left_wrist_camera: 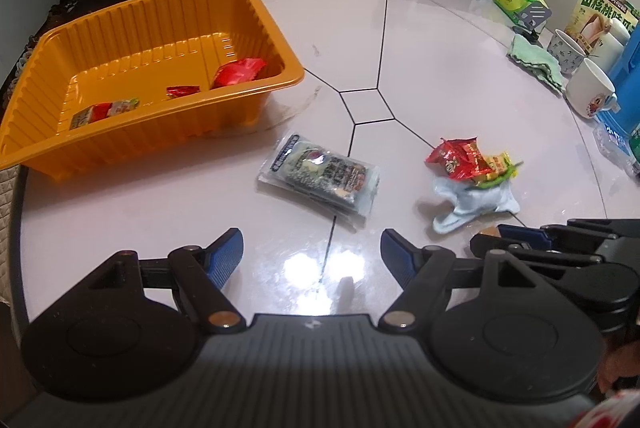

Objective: Organize snacks
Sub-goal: 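Lower the right tool onto the brown square candy and close on it, then lower the left tool onto the grey seaweed packet and close on it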

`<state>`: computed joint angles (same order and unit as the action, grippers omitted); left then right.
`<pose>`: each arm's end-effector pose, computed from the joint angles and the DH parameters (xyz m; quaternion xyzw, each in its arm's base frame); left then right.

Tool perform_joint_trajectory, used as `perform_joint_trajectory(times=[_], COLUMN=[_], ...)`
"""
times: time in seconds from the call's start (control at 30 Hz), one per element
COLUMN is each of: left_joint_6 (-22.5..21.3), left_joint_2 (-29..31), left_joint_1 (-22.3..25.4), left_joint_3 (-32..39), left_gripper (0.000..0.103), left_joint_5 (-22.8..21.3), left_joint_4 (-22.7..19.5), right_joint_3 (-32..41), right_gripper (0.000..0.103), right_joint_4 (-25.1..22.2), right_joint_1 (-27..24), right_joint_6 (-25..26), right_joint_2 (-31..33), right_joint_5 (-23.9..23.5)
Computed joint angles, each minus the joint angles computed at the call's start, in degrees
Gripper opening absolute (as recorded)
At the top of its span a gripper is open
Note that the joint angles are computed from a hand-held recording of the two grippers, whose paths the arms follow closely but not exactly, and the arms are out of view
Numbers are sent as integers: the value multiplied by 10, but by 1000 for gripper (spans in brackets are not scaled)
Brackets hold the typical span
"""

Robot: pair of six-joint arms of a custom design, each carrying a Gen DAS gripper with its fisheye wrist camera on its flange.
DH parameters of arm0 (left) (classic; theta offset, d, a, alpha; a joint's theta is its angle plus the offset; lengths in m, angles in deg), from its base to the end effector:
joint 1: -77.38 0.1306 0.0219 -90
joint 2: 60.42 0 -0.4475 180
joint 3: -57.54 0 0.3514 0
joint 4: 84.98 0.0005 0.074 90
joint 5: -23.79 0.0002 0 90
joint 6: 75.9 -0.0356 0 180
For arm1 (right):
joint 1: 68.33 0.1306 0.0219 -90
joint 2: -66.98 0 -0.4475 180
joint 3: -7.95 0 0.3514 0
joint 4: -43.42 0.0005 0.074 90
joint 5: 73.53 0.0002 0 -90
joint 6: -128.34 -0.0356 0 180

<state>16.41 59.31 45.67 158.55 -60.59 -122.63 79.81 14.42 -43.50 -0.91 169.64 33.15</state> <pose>0.5399 -0.3382 0.3152 0.2563 0.9212 -0.1294 0.2626 0.4365 0.1902 0.2938 0.1574 0.9430 0.0180 0.2928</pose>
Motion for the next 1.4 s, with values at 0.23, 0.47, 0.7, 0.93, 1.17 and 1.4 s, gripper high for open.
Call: perform_joint_trajectory(times=[0.23, 0.47, 0.7, 0.93, 1.17, 1.4], left_joint_6=[11, 16, 23, 31, 0, -32], left_joint_2=[20, 52, 59, 43, 30, 64], left_joint_1=[-12, -23, -18, 1, 9, -4], left_joint_3=[21, 49, 51, 24, 18, 69], left_gripper=[74, 74, 74, 74, 74, 74], left_joint_5=[-6, -42, -60, -87, -57, -43], left_joint_4=[4, 8, 4, 6, 26, 29], right_joint_3=[-4, -1, -4, -12, -12, -9], right_gripper=[22, 22, 22, 22, 22, 22], right_joint_4=[25, 41, 45, 51, 55, 51], right_joint_1=[-18, -42, -53, -56, -57, -58], right_joint_6=[5, 4, 3, -4, -6, -8], right_joint_2=[-33, -42, -39, -37, -34, -33], right_joint_5=[1, -15, -32, -46, -54, -50])
